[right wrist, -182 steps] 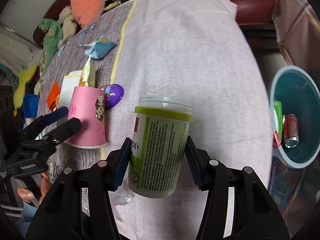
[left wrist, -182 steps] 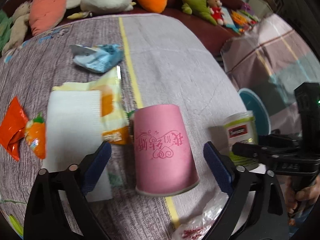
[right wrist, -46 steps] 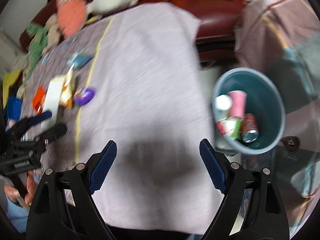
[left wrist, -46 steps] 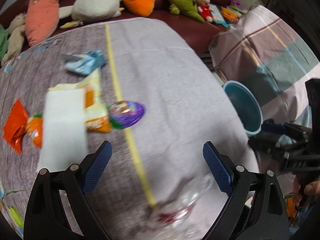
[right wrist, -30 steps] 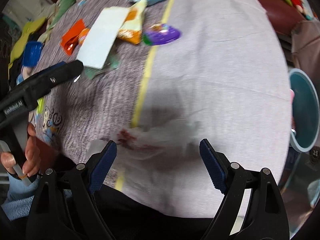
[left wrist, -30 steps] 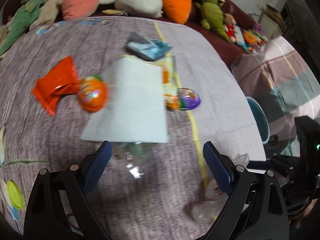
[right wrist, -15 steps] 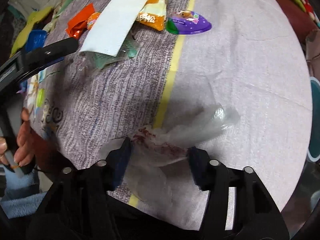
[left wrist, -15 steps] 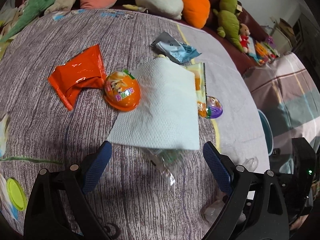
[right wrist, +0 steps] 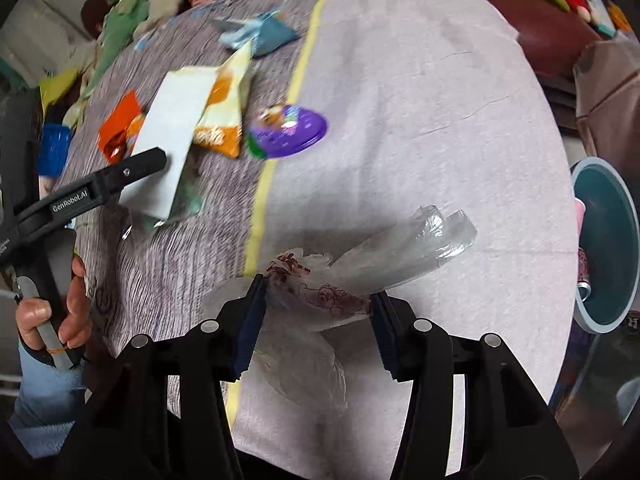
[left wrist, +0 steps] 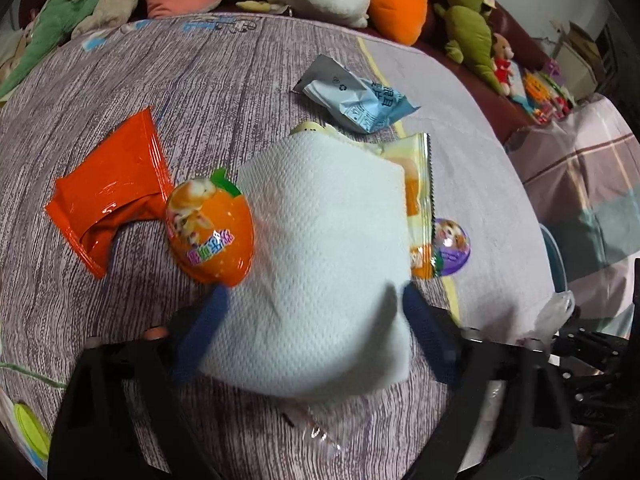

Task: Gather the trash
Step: 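Grasp the clear plastic bag with the right tool while the left tool grasps the white tissue, then carry the tissue and plastic bag over the teal bin with both tools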

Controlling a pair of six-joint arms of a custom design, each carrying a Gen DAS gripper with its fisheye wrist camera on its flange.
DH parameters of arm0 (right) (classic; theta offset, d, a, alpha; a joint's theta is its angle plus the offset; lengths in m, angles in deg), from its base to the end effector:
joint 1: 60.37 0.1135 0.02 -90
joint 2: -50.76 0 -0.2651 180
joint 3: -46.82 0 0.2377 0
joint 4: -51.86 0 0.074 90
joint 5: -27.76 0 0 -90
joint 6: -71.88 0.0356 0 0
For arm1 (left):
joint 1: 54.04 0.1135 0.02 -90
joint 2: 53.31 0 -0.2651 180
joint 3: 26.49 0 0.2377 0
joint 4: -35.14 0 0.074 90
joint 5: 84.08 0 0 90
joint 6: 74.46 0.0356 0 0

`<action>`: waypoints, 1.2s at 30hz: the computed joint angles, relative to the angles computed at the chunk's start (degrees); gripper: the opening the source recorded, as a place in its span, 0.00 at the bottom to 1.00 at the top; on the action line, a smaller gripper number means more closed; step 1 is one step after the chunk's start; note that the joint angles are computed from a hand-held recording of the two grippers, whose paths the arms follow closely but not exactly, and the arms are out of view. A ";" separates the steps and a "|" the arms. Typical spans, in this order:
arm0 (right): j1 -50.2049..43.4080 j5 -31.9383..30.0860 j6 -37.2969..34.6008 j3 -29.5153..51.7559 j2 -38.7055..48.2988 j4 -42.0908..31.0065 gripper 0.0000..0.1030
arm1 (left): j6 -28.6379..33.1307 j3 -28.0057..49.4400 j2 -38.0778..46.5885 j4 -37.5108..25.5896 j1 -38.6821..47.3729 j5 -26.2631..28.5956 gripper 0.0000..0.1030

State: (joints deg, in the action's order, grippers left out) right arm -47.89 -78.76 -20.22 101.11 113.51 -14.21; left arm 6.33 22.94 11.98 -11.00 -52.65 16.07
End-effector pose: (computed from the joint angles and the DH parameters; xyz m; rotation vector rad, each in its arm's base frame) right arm 0.1565 0.0450 0.2100 -0.4197 2.8355 0.4495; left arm 0.1891 -0.0017 0.1931 -0.1865 2.6467 -0.2801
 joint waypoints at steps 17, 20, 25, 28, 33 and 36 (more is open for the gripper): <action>-13.20 -5.63 -9.79 0.39 1.75 -0.62 0.47 | -2.69 4.22 -10.34 -9.79 -4.64 -0.68 0.08; -18.16 -7.57 -13.00 1.27 1.48 -1.97 0.47 | -5.57 6.13 -10.84 -10.59 -8.77 0.32 0.08; -26.47 -10.34 -18.80 3.54 2.43 -4.53 0.47 | -10.42 9.87 -10.44 -10.82 -17.77 -1.65 0.08; -31.86 -12.17 -22.75 4.91 3.85 -6.13 0.47 | -12.72 11.87 -9.22 -10.20 -22.73 -2.55 0.08; -41.13 -15.13 -29.17 8.06 7.30 -8.50 0.47 | -16.13 14.74 -2.78 -7.92 -32.43 -7.53 0.08; -47.65 -16.76 -33.53 11.35 11.12 -9.75 0.47 | -17.88 16.92 3.49 -5.38 -37.42 -8.58 0.08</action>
